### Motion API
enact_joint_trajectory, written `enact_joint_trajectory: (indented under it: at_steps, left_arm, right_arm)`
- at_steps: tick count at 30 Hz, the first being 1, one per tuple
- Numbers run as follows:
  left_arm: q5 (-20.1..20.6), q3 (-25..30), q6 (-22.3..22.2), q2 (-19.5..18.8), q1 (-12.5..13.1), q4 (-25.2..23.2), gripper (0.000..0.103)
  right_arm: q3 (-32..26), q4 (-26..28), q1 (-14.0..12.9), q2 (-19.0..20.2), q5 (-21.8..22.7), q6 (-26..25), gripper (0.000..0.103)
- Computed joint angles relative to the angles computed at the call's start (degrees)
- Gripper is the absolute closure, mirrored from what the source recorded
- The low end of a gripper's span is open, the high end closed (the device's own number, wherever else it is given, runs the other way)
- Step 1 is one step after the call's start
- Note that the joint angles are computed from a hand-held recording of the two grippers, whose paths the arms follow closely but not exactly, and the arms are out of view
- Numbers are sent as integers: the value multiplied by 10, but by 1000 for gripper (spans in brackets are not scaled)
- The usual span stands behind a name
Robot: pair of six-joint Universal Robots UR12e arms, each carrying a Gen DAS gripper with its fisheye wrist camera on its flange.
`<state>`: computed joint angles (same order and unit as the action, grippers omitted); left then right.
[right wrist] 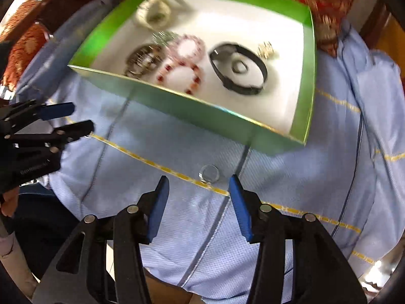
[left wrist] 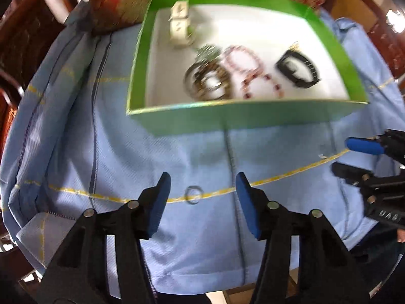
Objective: Organize jewelry
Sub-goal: 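Move both tools back over the last two silver rings on the cloth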
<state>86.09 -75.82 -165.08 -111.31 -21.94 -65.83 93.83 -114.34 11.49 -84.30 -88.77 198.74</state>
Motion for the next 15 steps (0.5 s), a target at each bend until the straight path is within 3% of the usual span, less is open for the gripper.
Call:
enact_joint_trajectory:
  at_steps: [3,7,14,15]
  left_arm:
    - [9,5,-11,-5,2,-25,51]
    - [20,11,-15,-11,2,-58,65]
    - [32,5,-12,-12,-2,-50,67]
    - [32,4,-12,-12,-3,-48,71]
  right_arm:
    - [-2,4,1,2,-5,2,54]
    - [-6,15,4,6,-15,-1,54]
    - [-10,20,9,12,-25,-1,54]
    - [-11,19,10,13,-30,-1,54]
